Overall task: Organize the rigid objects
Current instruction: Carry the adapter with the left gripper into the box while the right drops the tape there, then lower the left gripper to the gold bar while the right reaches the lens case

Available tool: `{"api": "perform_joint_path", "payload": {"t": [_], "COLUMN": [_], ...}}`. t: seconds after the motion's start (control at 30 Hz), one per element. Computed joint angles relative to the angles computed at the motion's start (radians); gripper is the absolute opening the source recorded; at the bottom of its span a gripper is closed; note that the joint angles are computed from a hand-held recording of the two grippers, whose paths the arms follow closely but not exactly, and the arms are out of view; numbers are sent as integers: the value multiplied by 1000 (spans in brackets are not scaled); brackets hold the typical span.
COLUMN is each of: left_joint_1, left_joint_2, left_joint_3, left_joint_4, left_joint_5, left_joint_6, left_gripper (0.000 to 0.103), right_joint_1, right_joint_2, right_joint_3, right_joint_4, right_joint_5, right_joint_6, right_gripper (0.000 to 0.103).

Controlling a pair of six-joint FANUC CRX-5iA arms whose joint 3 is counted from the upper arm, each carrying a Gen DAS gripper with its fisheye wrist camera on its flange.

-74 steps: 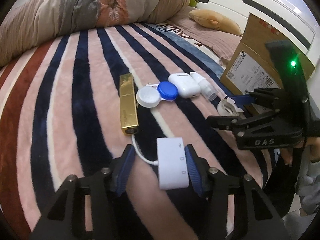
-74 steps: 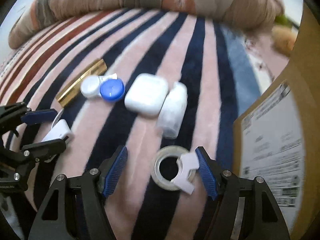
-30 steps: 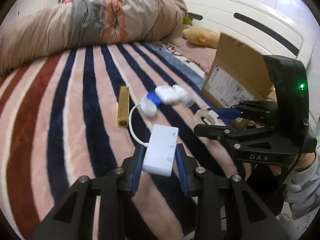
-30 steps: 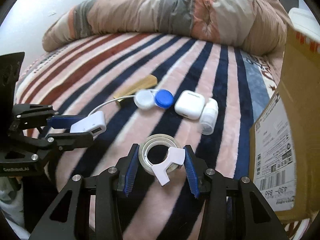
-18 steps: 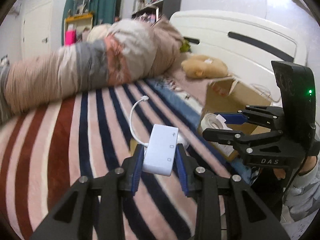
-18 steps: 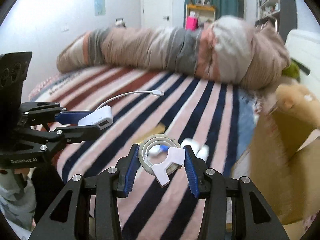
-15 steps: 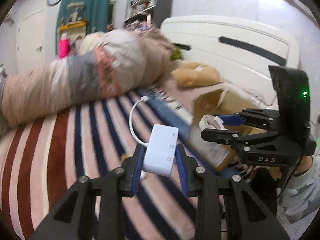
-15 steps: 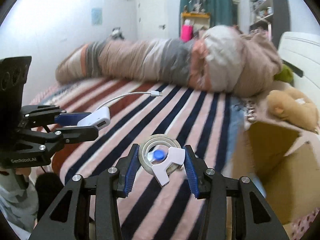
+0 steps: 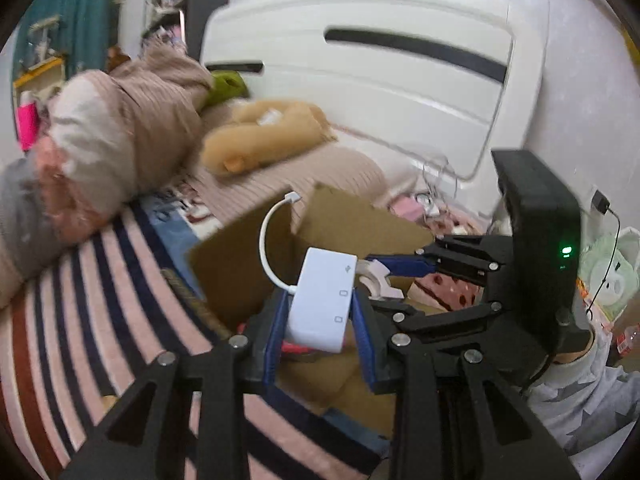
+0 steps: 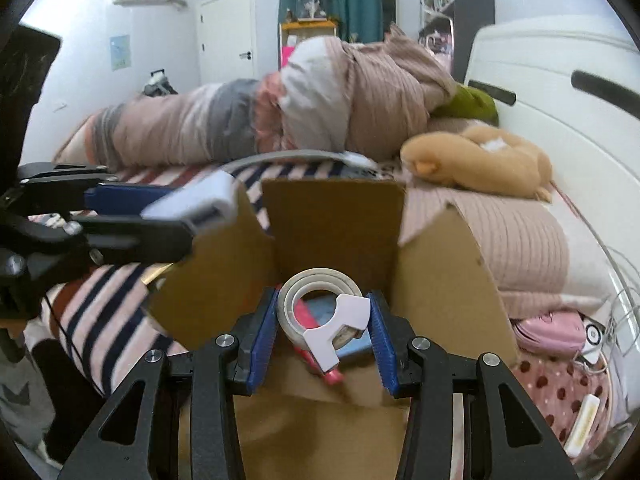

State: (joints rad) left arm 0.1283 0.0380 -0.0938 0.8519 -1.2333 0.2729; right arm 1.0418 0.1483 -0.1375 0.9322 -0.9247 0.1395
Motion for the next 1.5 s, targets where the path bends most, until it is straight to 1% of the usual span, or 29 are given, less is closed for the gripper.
{"api": "perform_joint_path", "payload": {"t": [0.03, 0.17, 0.27, 0.33, 0.4, 0.43, 0.47, 0.5, 0.53, 0.6, 0.7, 0.83, 0.97, 1.03, 1.17, 1.27, 1.37, 1.43, 1.5], "left_joint_1": [-20, -48, -66, -66, -67, -66, -67, -63, -62, -52, -23, 24, 88, 122, 196, 249, 294, 317, 328], "left_joint_2": [13, 37, 39, 38, 34, 28, 26, 18, 19, 20, 6, -19, -47, -62, -72, -61, -34, -3, 27], "left_joint_3": [16, 43, 48, 47, 45, 39, 39, 30, 31, 35, 22, 5, -18, -36, -55, -70, -82, -81, -80], "left_joint_4": [-35, -114, -156, -159, -163, -163, -161, -155, -153, -143, -110, -69, -21, 2, 11, 14, 12, 7, 0], "left_joint_5": [9, 34, 64, 63, 64, 73, 80, 88, 88, 78, 65, 50, 45, 63, 93, 108, 122, 123, 130], "left_joint_6": [23, 85, 105, 106, 110, 109, 108, 103, 107, 110, 96, 75, 44, 31, 12, 4, -3, -4, -1], "left_gripper": [29, 29, 29, 30, 33, 40, 47, 49, 50, 50, 50, 55, 57, 58, 58, 58, 58, 58, 58], "right_joint_1": [-10, -29, -37, -35, -34, -34, -34, -34, -33, -27, -18, -9, 12, 22, 34, 38, 39, 42, 44], "right_joint_2": [-6, -22, -12, -5, 1, 1, 0, -1, -3, 0, 3, 6, 12, 17, 49, 88, 145, 189, 246], "right_joint_3": [-8, -31, -10, -8, -6, -6, -5, -4, -5, 0, 10, 23, 43, 58, 101, 143, 217, 274, 351], "right_joint_4": [-10, -45, -94, -96, -93, -93, -98, -103, -104, -97, -102, -106, -86, -70, -35, -5, -43, -82, -148], "right_joint_5": [13, 40, 25, 10, 6, 7, 11, 16, 22, 7, -12, -35, -52, -36, 21, 85, 145, 149, 137], "right_joint_6": [11, 53, 98, 96, 99, 98, 98, 99, 98, 98, 94, 93, 87, 88, 92, 95, 141, 188, 260], "right_gripper": [40, 40, 40, 40, 41, 42, 46, 49, 55, 56, 56, 56, 56, 56, 56, 56, 56, 56, 56]}}
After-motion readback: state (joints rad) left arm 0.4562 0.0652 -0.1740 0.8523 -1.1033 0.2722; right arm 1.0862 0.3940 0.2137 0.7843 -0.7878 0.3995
